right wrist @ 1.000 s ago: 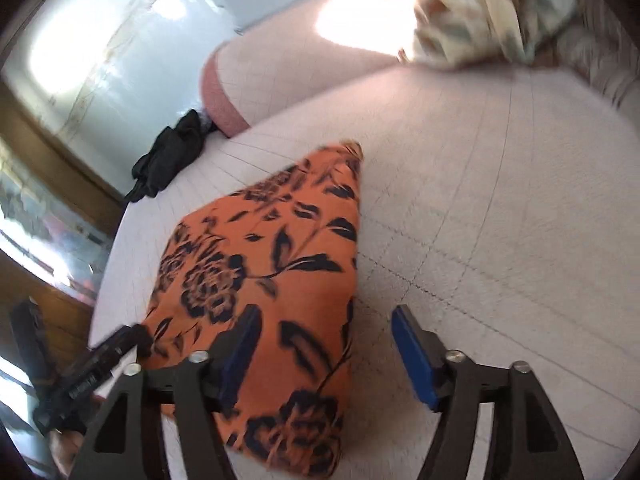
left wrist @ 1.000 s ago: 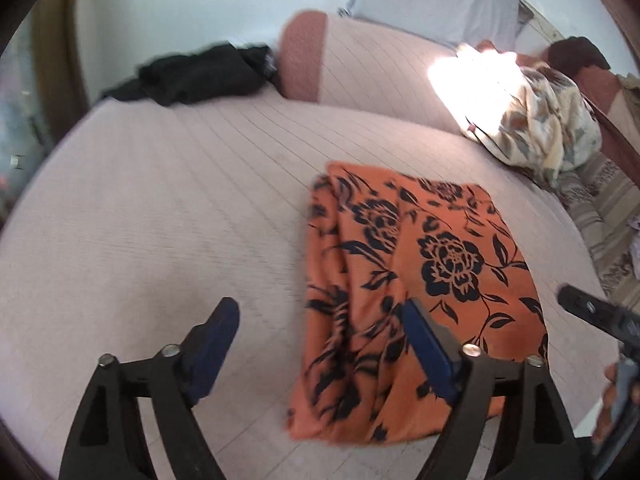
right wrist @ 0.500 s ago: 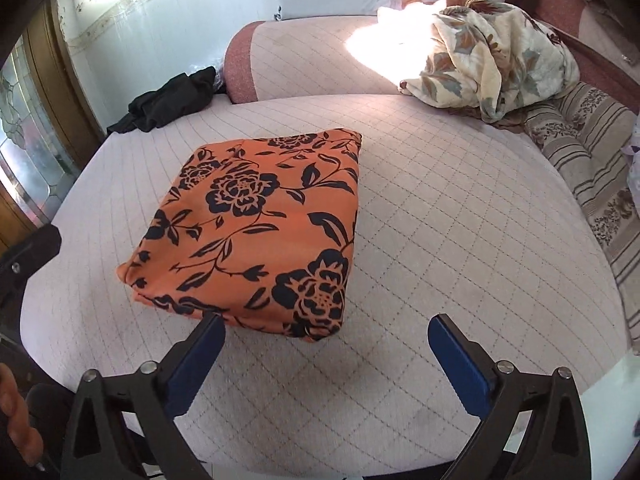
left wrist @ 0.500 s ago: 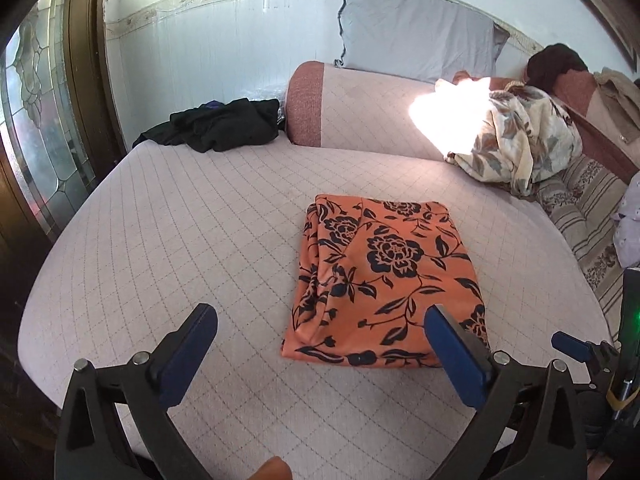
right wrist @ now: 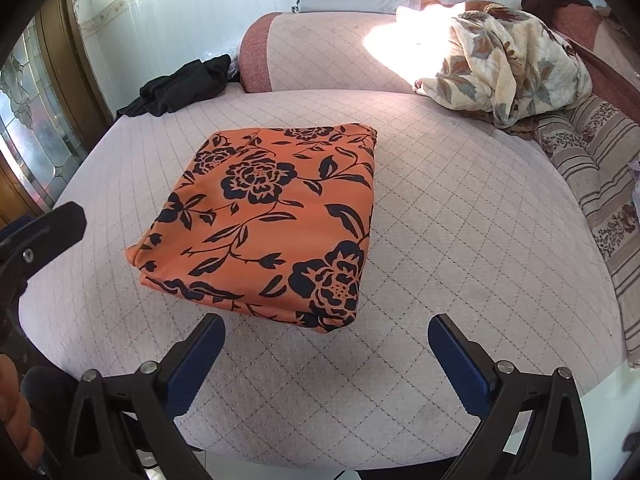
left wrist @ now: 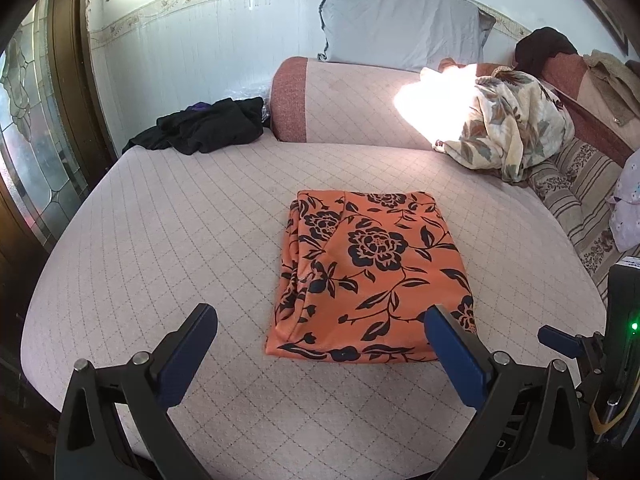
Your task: Fold small clothes
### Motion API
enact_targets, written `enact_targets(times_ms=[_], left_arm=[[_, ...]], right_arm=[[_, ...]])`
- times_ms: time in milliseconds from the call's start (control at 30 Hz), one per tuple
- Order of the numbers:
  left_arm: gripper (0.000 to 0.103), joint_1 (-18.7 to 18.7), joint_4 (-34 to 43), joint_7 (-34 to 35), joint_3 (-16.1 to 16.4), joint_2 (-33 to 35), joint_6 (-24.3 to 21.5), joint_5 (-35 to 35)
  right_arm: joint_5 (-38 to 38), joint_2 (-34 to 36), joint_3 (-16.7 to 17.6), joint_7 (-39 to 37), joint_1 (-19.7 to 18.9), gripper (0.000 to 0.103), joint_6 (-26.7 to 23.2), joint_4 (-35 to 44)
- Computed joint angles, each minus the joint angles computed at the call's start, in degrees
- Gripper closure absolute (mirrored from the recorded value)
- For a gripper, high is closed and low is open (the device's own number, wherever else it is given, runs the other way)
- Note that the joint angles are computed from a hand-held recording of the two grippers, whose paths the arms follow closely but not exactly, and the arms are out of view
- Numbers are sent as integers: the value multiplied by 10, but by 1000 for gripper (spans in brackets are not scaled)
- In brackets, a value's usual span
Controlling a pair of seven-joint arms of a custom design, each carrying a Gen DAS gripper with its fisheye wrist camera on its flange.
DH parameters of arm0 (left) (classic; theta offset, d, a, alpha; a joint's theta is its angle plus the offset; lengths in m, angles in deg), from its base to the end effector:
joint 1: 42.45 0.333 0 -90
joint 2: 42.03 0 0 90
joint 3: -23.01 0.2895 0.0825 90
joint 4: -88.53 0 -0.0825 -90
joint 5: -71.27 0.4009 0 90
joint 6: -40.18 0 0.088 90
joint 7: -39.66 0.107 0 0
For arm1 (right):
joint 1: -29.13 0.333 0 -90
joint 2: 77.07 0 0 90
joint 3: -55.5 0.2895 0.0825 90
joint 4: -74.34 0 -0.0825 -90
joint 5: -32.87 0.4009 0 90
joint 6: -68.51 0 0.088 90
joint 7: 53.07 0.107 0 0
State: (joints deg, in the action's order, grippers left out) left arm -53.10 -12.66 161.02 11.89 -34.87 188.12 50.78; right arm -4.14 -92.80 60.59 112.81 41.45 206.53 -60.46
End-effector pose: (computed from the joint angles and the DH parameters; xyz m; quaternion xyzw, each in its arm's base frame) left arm 0.6170 -0.2334 0.5359 -0.4006 0.8401 -0.3303 0.1570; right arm 0.4876 0.1499 0.4393 -0.4442 0.8438 -0.2551 0.1602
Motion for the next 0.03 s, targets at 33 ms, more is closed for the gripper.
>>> enact_targets(times_ms=[33], left_arm=[[0, -1, 0, 3, -1, 1, 1, 1]], right_arm=[[0, 2, 0, -2, 0, 0, 0, 2]])
